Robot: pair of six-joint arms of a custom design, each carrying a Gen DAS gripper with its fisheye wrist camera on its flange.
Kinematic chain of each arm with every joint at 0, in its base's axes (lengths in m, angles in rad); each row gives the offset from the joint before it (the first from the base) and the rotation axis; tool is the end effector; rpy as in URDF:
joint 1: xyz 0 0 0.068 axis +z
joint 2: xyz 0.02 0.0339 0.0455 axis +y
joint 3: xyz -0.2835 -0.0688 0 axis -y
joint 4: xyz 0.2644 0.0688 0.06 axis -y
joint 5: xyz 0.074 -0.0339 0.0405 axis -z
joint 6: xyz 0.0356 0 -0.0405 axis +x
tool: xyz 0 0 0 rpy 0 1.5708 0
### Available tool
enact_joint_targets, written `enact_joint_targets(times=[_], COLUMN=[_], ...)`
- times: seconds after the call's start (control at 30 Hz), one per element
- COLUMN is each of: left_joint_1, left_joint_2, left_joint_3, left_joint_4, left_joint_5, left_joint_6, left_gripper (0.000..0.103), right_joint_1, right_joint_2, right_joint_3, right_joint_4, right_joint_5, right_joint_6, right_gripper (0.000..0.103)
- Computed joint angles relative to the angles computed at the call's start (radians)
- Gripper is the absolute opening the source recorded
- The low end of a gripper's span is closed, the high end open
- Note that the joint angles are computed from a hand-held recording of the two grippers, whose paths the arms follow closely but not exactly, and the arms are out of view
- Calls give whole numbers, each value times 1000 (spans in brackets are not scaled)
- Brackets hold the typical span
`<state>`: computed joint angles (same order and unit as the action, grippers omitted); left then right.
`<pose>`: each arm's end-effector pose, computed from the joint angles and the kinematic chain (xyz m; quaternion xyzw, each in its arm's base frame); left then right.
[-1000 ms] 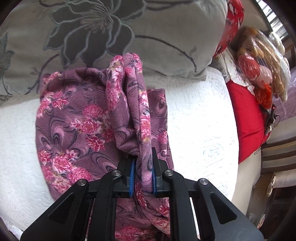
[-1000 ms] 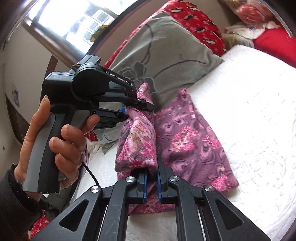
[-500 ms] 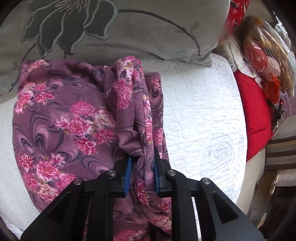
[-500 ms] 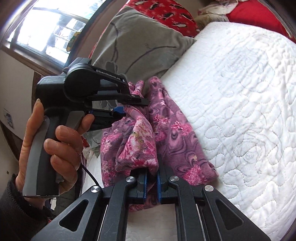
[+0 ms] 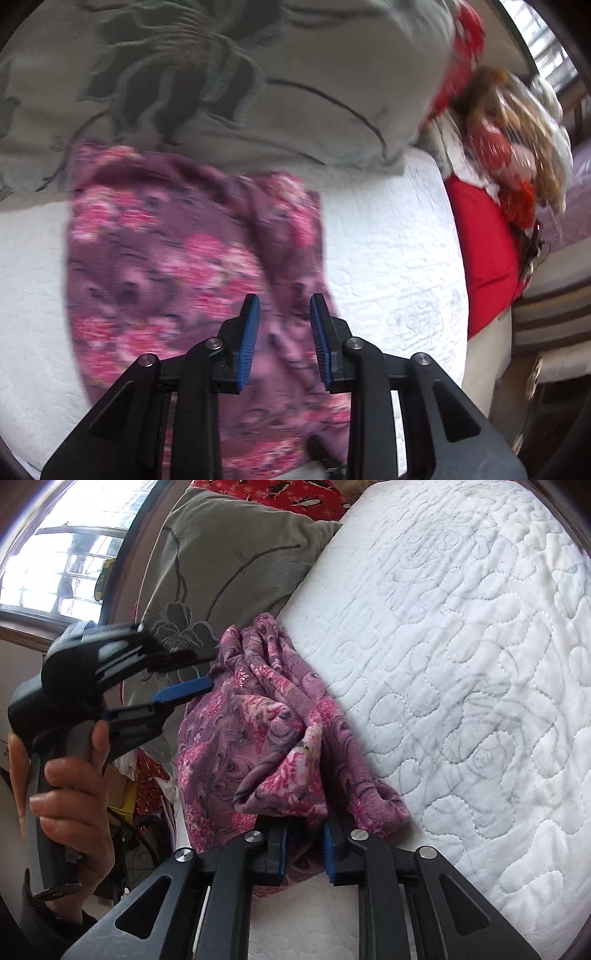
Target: Fold small clothes
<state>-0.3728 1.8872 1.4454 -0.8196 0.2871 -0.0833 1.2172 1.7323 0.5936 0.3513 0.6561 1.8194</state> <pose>0.3743 -0.1572 0.2211 0.1629 0.9645 -0.1722 0.1166 0.1253 0.2767 0.1059 0.3770 0.7991 0.3453 0.3163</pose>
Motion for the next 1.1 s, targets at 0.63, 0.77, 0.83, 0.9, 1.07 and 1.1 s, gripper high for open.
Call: enact_joint_targets(times=[0.63, 0.77, 0.83, 0.9, 1.07, 1.1], left_joint_1=[390, 387, 384, 383, 358, 348], left_joint_2=[-16, -6, 5, 15, 22, 29], left_joint_3=[-128, -118, -106, -97, -118, -123], left_joint_4=[25, 38, 35, 37, 115, 132], left_joint_5=[196, 220, 228, 234, 195, 179], left_joint_6=[131, 123, 127, 135, 135, 132], left_gripper=[32, 41, 44, 45, 45, 45], right_joint_1=[-333, -477, -503, -529, -552, -551], right_joint_2=[-232, -26, 71, 153, 136, 119], right_joint_3=[144, 338, 451, 547, 490, 460], right_joint_4=[-301, -343, -432, -512, -370, -333], right_joint_5=[-143, -369, -392, -424, -450, -431], right_joint_6=[-470, -685, -745, -779, -819, -815], right_gripper=[49, 49, 49, 48, 8, 8])
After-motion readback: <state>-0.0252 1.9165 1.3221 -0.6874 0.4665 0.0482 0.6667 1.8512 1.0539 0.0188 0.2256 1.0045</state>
